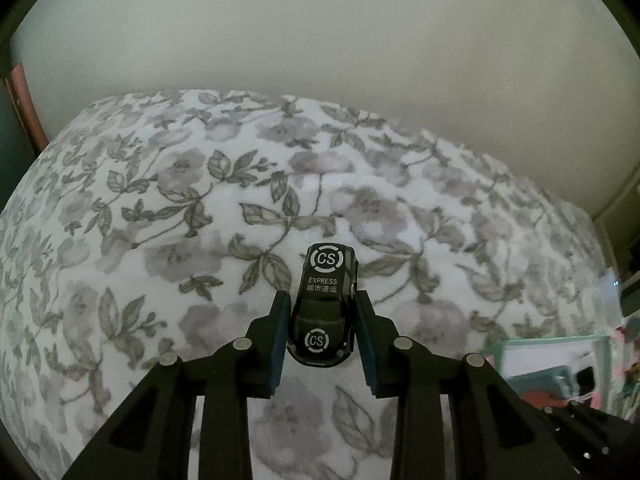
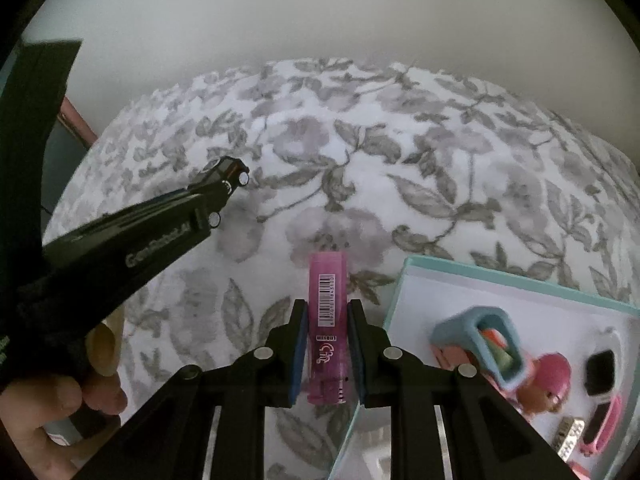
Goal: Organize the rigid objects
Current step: 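Carry the black car and pink stick into the tray and open both grippers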
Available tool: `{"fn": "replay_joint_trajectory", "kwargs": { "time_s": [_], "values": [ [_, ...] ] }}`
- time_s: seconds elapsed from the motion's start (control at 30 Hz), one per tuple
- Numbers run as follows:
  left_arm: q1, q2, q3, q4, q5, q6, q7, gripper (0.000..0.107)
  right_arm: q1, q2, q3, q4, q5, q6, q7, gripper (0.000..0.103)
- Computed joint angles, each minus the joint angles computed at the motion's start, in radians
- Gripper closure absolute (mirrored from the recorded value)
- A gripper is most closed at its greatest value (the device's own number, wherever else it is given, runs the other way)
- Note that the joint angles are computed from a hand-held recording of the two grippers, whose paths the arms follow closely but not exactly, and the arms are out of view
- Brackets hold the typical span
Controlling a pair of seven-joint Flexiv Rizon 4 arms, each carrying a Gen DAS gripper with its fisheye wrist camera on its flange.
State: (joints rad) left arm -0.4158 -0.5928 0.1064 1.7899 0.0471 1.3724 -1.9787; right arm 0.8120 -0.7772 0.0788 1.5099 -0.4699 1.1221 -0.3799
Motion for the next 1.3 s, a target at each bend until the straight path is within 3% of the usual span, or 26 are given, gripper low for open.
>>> {"fn": "replay_joint_trajectory", "kwargs": {
  "time_s": [0.27, 0.47, 0.63, 0.8, 1.1, 1.3],
  "values": [
    [-0.070, 0.144, 0.060, 0.066, 0.093, -0.004, -0.079, 0.074, 0.037, 0.133, -0.048, 0.129, -0.067, 0.060, 0.139, 0.082],
    [-0.085, 0.236, 0.041, 0.115, 0.187, 0.002, -0.152, 0.074, 0.074, 0.253, -0.073, 0.241, -0.204, 0.029, 0.276, 0.082],
    [-0.114, 0.298, 0.027, 0.146, 0.280, 0.016, -0.220, 0.073, 0.056, 0.341, -0.050, 0.351, -0.303, 0.016, 0.429, 0.082],
    [-0.116, 0.345, -0.005, 0.174, 0.360, 0.035, -0.280, 0.073, -0.002, 0.401, 0.021, 0.427, -0.321, -0.050, 0.480, 0.082],
    [-0.135, 0.346, -0.081, 0.176, 0.420, -0.024, -0.292, 0.073, -0.095, 0.479, 0.113, 0.540, -0.253, -0.117, 0.554, 0.082],
    [-0.150, 0.302, -0.144, 0.169, 0.357, -0.078, -0.230, 0.073, -0.133, 0.525, 0.148, 0.609, -0.202, -0.135, 0.578, 0.082]
  ]
}}
